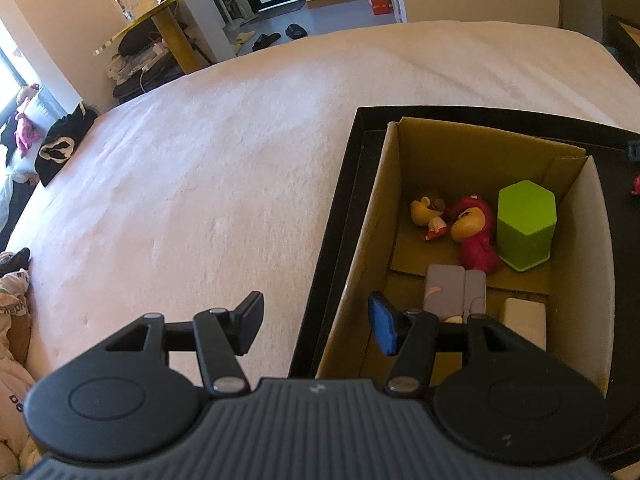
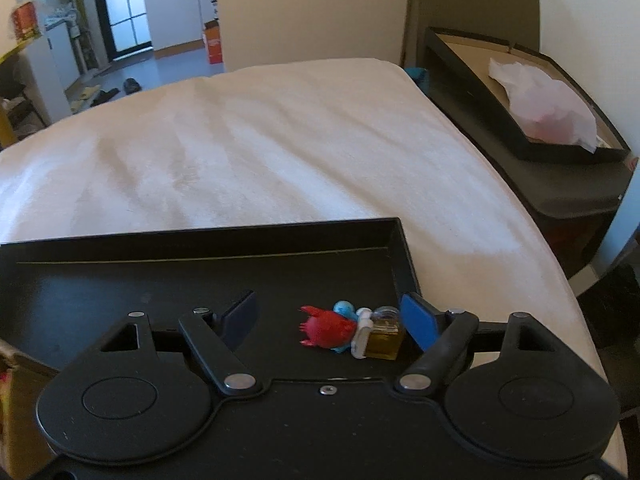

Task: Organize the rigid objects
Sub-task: 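Close the right gripper around the red crab figure and gold padlock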

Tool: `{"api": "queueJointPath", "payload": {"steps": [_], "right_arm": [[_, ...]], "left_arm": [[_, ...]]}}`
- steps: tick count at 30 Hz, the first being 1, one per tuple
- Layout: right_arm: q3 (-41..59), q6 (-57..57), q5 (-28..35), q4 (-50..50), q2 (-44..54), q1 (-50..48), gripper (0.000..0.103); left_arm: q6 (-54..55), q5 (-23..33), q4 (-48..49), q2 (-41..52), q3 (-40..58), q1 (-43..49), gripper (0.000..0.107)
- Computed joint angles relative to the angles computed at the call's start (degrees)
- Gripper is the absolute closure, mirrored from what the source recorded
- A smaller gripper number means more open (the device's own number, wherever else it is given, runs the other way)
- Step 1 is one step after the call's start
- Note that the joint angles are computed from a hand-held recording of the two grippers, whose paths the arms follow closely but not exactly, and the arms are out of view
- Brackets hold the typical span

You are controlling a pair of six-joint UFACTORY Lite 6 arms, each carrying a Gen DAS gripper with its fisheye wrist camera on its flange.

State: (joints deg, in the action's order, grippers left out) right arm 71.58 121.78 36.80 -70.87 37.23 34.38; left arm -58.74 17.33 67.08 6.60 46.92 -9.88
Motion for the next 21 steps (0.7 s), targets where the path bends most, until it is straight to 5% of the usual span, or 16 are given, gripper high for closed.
{"api": "queueJointPath", "payload": {"steps": [9, 12, 21], "right_arm": [[-0.21, 2.99, -3.37, -0.49, 2.7, -2.0, 0.027], [0.47, 1.5, -1.68, -0.07, 3.42, -1.12, 0.043], [-2.95, 1.49, -3.14, -0.75, -2.12, 0.22, 0.044]], "left_arm": [[-0.11, -2.25, 0.65, -0.68, -1.28, 0.99, 0.051], [0.72, -2.7, 0.16, -1.07, -1.58, 1.21, 0.051], [4.97, -4.85, -4.23, -3.49, -3.09, 2.92, 0.051]]}}
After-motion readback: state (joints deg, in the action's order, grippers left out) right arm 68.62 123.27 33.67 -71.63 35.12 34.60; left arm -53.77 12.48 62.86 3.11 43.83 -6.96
